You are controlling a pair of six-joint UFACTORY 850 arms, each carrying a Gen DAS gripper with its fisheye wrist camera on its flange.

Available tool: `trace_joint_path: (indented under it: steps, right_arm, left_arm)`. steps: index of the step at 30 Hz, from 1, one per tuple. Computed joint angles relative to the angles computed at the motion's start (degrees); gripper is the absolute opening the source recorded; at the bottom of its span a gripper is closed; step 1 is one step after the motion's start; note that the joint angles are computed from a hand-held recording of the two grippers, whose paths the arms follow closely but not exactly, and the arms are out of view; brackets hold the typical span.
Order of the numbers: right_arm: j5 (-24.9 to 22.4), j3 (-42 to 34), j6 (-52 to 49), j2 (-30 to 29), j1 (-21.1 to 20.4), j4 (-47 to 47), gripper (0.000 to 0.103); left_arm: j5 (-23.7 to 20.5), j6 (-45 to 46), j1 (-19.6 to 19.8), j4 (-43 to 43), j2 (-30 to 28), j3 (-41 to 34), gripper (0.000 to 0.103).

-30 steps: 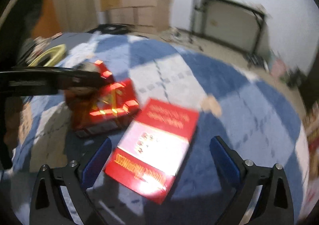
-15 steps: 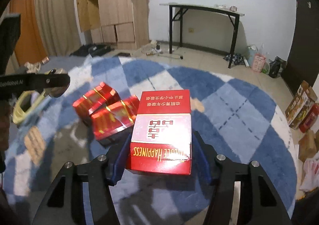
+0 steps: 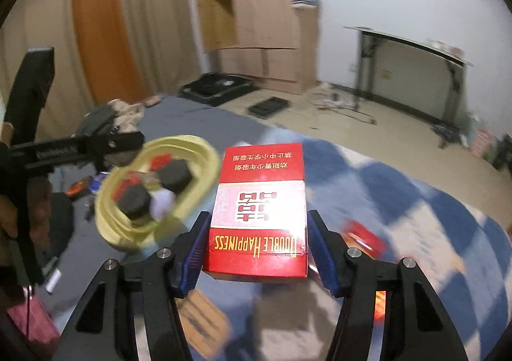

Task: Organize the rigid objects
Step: 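Carry the tin and Double Happiness pack into the yellow tray and release both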

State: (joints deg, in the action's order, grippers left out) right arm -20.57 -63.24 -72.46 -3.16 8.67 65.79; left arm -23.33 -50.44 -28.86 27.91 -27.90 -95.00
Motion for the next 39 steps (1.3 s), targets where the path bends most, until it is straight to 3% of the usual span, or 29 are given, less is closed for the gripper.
trace_joint_path:
  steps: [3,5,8,10,13,14,18,20,25,27,29,30,31,32,36,39]
  right_arm:
    - [0.3,-6.6,4.2,-6.0,4.4,-3.6,0.059]
    - [-0.4,-12.1,7.5,-11.0,7.2,-8.0,0.059]
    - [-2.0,-20.1,12.4,-17.9,9.6,-14.3,0.059]
    - [-4.0,-26.8,15.5,-23.2,11.0,-19.0,0.059]
    - [-9.3,-38.9,17.5,-31.8,12.7,-26.1,0.059]
    - [-13.3,-44.5,20.3,-35.7,12.9,-29.7,0.059]
    - [-22.2,-61.2,26.7,-46.6,13.6,-38.1,0.059]
    - [-28.2,-70.1,30.7,-52.0,14.0,-40.5,0.059]
    - [-30.6,-76.2,32.2,-56.3,15.1,-43.5,0.059]
    - [-29.2,-72.1,32.9,-53.9,15.2,-43.7,0.060]
    - [-24.5,-65.5,31.9,-49.9,14.9,-40.9,0.066]
    - [-22.7,-63.0,31.6,-48.2,14.5,-39.2,0.069]
    - [-21.6,-60.9,31.2,-46.6,13.9,-36.9,0.083]
    - [-20.3,-58.1,30.0,-44.6,13.1,-33.6,0.101]
    - [-10.6,-42.5,24.3,-33.0,8.9,-21.0,0.103]
    - [-4.4,-29.1,16.8,-22.5,5.0,-11.0,0.103]
  left_arm:
    - [1.1,-4.7,2.9,4.3,0.8,3.1,0.051]
    - [1.3,-2.4,5.2,-0.4,0.0,3.5,0.051]
    - [1.9,-3.8,7.8,-0.8,-0.4,5.8,0.051]
    - [1.7,0.6,9.1,-5.1,-1.2,6.2,0.051]
    - [3.1,7.6,10.6,-13.4,-1.9,7.4,0.051]
    - [2.9,9.0,10.7,-14.5,-2.2,7.2,0.051]
    - [3.3,11.0,11.0,-18.1,-3.3,6.9,0.051]
    - [2.1,8.4,10.8,-15.0,-4.2,6.3,0.051]
    - [0.6,4.8,9.9,-10.5,-4.0,6.6,0.051]
    - [0.5,1.1,9.7,-6.2,-3.6,7.0,0.054]
    - [0.6,-4.1,9.4,-0.6,-2.6,7.6,0.067]
    - [1.3,-5.7,9.3,0.8,-2.0,8.0,0.082]
    - [2.5,-8.1,9.2,2.7,-1.3,8.5,0.099]
    - [3.8,-12.4,8.8,6.7,-0.3,9.1,0.103]
    - [4.8,-10.7,6.6,6.4,0.2,6.2,0.103]
    - [5.1,-0.1,3.5,-1.1,-0.8,1.8,0.103]
